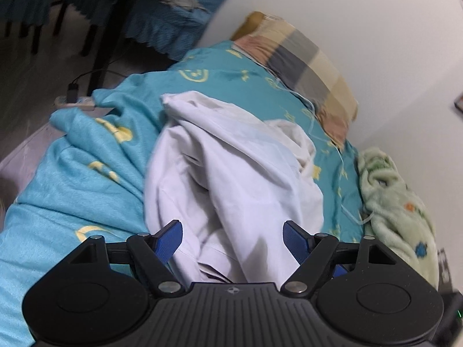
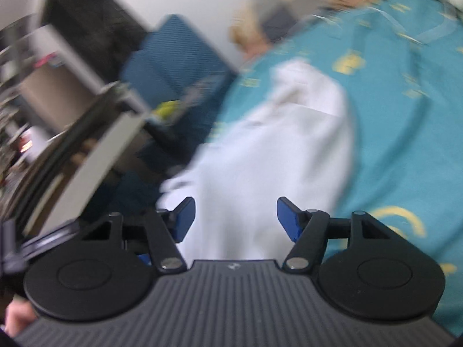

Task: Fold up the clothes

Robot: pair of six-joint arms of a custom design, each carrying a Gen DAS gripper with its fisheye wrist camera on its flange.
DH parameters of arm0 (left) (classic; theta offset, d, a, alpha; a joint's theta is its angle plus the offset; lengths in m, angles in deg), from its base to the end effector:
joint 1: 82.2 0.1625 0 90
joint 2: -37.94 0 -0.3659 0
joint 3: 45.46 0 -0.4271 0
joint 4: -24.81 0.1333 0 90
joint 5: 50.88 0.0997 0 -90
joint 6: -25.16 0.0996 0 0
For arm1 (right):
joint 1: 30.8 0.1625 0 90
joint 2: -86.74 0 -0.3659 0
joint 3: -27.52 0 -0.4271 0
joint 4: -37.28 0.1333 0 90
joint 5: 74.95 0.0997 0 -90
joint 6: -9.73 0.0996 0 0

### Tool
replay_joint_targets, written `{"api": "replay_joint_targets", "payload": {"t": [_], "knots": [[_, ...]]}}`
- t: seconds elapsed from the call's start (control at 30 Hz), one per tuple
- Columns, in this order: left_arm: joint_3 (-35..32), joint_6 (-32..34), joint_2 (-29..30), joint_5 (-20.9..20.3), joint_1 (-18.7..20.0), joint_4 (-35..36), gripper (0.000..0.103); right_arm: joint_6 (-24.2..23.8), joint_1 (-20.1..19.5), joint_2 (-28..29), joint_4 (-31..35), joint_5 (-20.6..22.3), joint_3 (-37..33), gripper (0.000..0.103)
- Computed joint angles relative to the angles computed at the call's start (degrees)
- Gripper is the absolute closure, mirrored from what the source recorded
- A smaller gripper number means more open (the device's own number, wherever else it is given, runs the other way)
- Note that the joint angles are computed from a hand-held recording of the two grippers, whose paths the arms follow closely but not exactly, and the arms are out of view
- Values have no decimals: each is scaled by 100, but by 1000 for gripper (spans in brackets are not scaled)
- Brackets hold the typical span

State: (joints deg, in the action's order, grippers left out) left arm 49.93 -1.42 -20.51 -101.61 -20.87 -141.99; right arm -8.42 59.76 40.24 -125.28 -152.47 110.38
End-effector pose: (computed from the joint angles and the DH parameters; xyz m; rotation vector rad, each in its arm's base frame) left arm -0.1438 -0.6722 0.2223 -0.2857 2.5768 -1.2513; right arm 0.1620 -0.7322 0.1551 -0.5675 2.8142 -0.9747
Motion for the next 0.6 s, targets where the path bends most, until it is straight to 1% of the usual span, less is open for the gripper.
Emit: {"api": "replay_joint_targets", "payload": {"t": [0.07,0.17,0.2,0.23,0.27,0.3,0.33,0.43,0.53,0.6], "knots": [[-1,-19,-8,53,26,-85,26,-518,74,-43,155,206,70,37],[-23,3,-3,125,32,-115,26,-1370,253,-11,422,-308,114,37],[-7,20,-12,121,24,-145,26,-1622,312,6,480,-492,126,48],[21,47,-23,117,8,-187,27,-1778,349,28,429,-695,149,61],[47,79,-34,122,-10,-231,27,-1914,384,49,370,-894,171,84],[70,123,-43,140,-31,-278,27,-1928,409,55,283,-1053,177,93],[97,152,-56,147,-50,-323,27,-1827,405,42,187,-1070,178,94],[192,157,-117,101,-95,-442,27,-1495,327,-112,-423,-914,278,96],[322,141,-206,26,-150,-564,27,-930,225,-295,-1174,-781,369,96],[386,172,-241,55,-196,-646,27,-623,177,-313,-1513,-1048,316,97]]}}
